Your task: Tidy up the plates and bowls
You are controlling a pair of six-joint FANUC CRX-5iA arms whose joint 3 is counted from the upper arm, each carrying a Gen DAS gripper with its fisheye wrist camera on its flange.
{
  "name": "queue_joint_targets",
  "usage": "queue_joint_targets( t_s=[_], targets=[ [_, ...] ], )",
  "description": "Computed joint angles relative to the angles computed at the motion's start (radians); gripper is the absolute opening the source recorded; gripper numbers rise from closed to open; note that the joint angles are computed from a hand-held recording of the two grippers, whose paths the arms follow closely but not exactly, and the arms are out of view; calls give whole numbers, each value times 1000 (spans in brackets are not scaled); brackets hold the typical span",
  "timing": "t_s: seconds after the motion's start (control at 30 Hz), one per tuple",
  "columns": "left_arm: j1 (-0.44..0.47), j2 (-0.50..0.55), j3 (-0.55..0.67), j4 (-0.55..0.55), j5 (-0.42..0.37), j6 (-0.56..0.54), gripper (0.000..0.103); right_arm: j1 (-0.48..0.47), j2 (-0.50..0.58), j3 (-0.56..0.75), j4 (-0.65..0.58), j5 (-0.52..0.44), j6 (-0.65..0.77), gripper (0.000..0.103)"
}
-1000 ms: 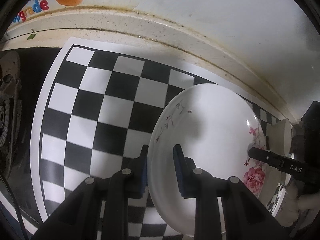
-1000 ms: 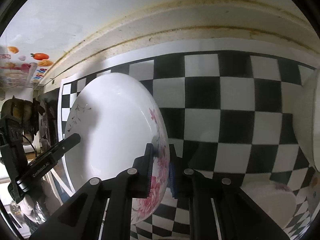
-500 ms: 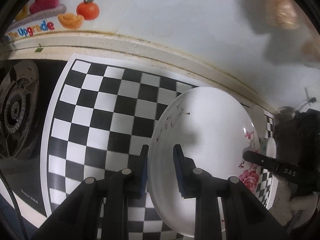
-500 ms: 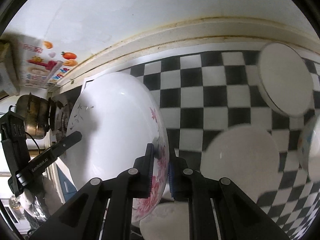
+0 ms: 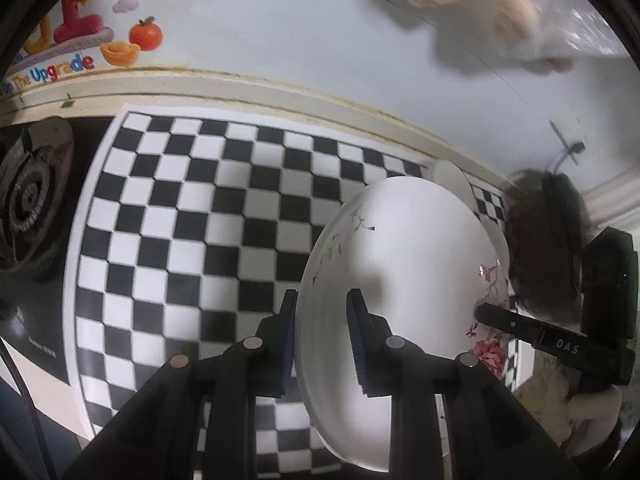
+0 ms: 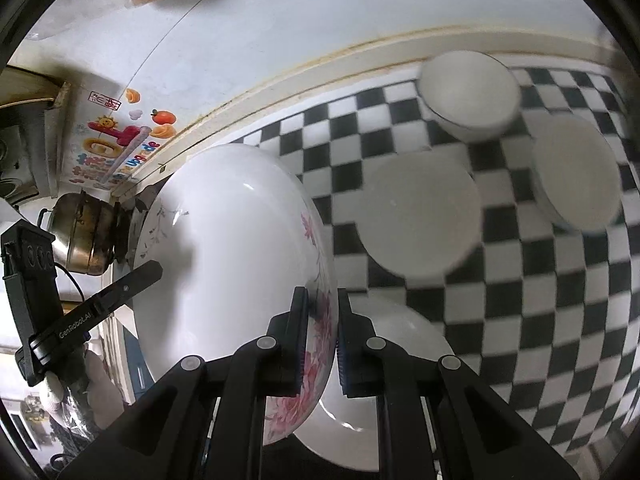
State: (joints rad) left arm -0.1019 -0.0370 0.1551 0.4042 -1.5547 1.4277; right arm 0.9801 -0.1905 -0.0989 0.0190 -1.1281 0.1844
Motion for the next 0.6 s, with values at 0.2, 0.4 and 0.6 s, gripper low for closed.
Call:
queue_joint_targets(
  t_s=[0.2,0.4,0.6],
  targets=[
    [-34,-57,-102,5,-15,-17,21,125,-129,-151,64,10,-185,14],
    [-85,-82,-183,-25,-27,-16,21,218,-209,-285,63,43,-328,14],
    [-118,-80,-228,-42,-37,-11,21,279,-268,-390,62,76,-425,14]
  ],
)
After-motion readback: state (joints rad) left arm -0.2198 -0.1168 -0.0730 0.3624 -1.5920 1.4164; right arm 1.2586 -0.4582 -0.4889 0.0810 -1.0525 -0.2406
